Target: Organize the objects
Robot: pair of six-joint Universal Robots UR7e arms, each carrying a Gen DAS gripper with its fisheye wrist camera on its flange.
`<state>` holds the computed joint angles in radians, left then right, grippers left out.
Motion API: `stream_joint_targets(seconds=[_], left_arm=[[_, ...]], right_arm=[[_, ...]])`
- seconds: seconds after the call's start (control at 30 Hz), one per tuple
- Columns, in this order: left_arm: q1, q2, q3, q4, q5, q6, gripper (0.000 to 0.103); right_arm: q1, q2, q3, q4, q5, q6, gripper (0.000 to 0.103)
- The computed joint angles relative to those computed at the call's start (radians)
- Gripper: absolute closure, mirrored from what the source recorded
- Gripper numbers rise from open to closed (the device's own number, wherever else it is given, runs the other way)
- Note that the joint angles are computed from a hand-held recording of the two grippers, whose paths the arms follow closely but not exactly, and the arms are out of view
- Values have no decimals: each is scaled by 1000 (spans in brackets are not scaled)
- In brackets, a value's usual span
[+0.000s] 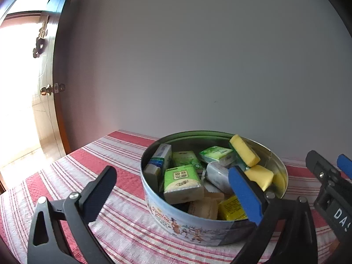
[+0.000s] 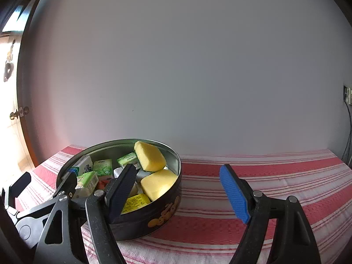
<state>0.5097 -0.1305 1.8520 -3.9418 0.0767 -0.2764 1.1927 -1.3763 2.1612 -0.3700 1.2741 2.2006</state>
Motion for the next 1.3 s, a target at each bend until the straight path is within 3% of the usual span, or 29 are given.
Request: stream_joint_targets(seconds=[0.17, 0.63, 1.3], left_arm=[[-11, -47, 86, 196, -9, -243, 0], [-11, -58, 101, 327, 33, -328, 0], [-17, -74, 129, 377, 54, -384, 0]], right_arm=[[1, -10, 3, 1, 8, 2, 22], [6, -3, 10, -17, -11, 16, 22], [12, 3, 32, -63, -23, 24, 22]])
